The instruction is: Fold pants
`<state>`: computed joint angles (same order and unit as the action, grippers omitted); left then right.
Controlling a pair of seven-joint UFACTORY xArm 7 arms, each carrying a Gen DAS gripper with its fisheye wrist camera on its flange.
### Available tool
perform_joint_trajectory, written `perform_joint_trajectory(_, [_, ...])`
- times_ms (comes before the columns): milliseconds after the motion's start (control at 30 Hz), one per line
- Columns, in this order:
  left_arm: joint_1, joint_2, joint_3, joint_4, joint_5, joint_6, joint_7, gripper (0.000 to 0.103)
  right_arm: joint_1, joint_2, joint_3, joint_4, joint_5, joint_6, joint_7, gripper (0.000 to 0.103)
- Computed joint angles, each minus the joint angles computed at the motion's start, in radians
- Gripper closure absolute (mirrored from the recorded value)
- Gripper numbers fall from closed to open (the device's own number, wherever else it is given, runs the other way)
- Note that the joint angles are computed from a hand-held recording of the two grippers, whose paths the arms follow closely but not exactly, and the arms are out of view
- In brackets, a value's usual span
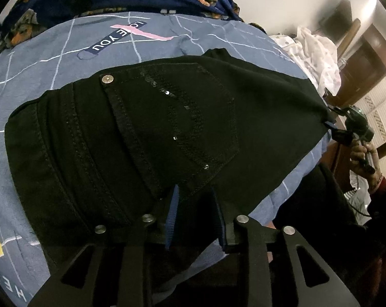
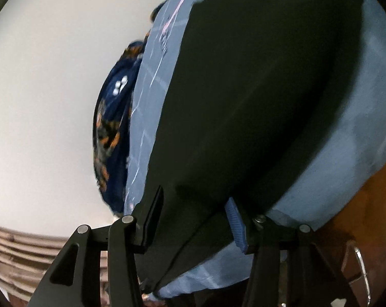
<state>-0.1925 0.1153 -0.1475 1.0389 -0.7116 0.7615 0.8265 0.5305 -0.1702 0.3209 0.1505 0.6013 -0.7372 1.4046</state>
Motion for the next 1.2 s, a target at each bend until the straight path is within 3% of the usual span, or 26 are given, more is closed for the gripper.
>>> perform_joint_trajectory(233, [-0.009, -0.010, -0.007, -0.013, -0.014, -0.019, 0.035, 0.060, 0.008, 0.194, -0.034, 0.132, -0.146, -0.104, 0.058, 0.055])
perform_joint_trajectory(333, [-0.016, -0.018, -0.011, -0.027, -0.031, -0.036, 0.063, 0.053, 0.040, 0.232, -0.028, 0.186, -0.081, -0.095, -0.010, 0.055])
perform_joint_trajectory(367, [-0.019, -0.022, -0.013, -0.033, -0.037, -0.042, 0.074, 0.049, 0.048, 0.238, -0.028, 0.190, -0.064, -0.100, -0.022, 0.062])
perform_joint_trajectory(400, [-0.021, -0.026, -0.013, -0.039, -0.043, -0.047, 0.085, 0.048, 0.055, 0.243, -0.030, 0.199, -0.050, -0.089, -0.038, 0.081])
perform_joint_trajectory(467, [-0.028, -0.032, -0.014, -0.048, -0.049, -0.059, 0.094, 0.044, 0.059, 0.245, -0.033, 0.206, -0.043, -0.050, -0.045, 0.095])
perform_joint_trajectory(600, [-0.032, -0.033, -0.009, -0.047, -0.049, -0.053, 0.096, 0.044, 0.096, 0.240, -0.016, 0.194, 0.033, -0.054, -0.015, 0.098])
perform_joint_trajectory(733, [-0.026, -0.029, -0.004, -0.036, -0.056, -0.025, 0.106, 0.044, 0.157, 0.163, 0.026, 0.206, 0.228, 0.030, -0.152, 0.099])
perform_joint_trajectory(800, [-0.024, -0.026, -0.002, -0.031, -0.055, -0.014, 0.112, 0.044, 0.153, 0.182, 0.023, 0.187, 0.174, 0.027, -0.081, 0.101])
perform_joint_trajectory(833, [-0.023, -0.025, -0.002, -0.029, -0.055, -0.011, 0.116, 0.044, 0.152, 0.209, 0.020, 0.175, 0.139, -0.023, -0.020, 0.102])
perform_joint_trajectory(933, [-0.020, -0.025, -0.001, -0.028, -0.055, -0.004, 0.123, 0.044, 0.150, 0.187, 0.002, 0.178, 0.124, 0.012, -0.049, 0.101])
perform_joint_trajectory(1000, [-0.020, -0.025, 0.000, -0.024, -0.049, 0.003, 0.122, 0.044, 0.117, 0.218, 0.018, 0.167, 0.055, -0.059, 0.025, 0.093])
perform_joint_trajectory(1067, [-0.020, -0.022, 0.000, -0.020, -0.042, 0.007, 0.120, 0.044, 0.121, 0.227, -0.009, 0.162, -0.009, -0.083, 0.078, 0.091])
perform_joint_trajectory(1133, [-0.020, -0.022, 0.000, -0.019, -0.035, 0.010, 0.117, 0.044, 0.114, 0.233, -0.016, 0.182, -0.038, -0.083, 0.063, 0.078])
perform_joint_trajectory(1167, [-0.020, -0.022, 0.000, -0.019, -0.032, 0.010, 0.117, 0.044, 0.115, 0.246, -0.015, 0.191, -0.045, -0.111, 0.055, 0.064])
perform_joint_trajectory(1200, [-0.020, -0.023, -0.001, -0.020, -0.031, 0.009, 0.119, 0.044, 0.117, 0.254, -0.016, 0.213, -0.045, -0.112, 0.028, 0.057])
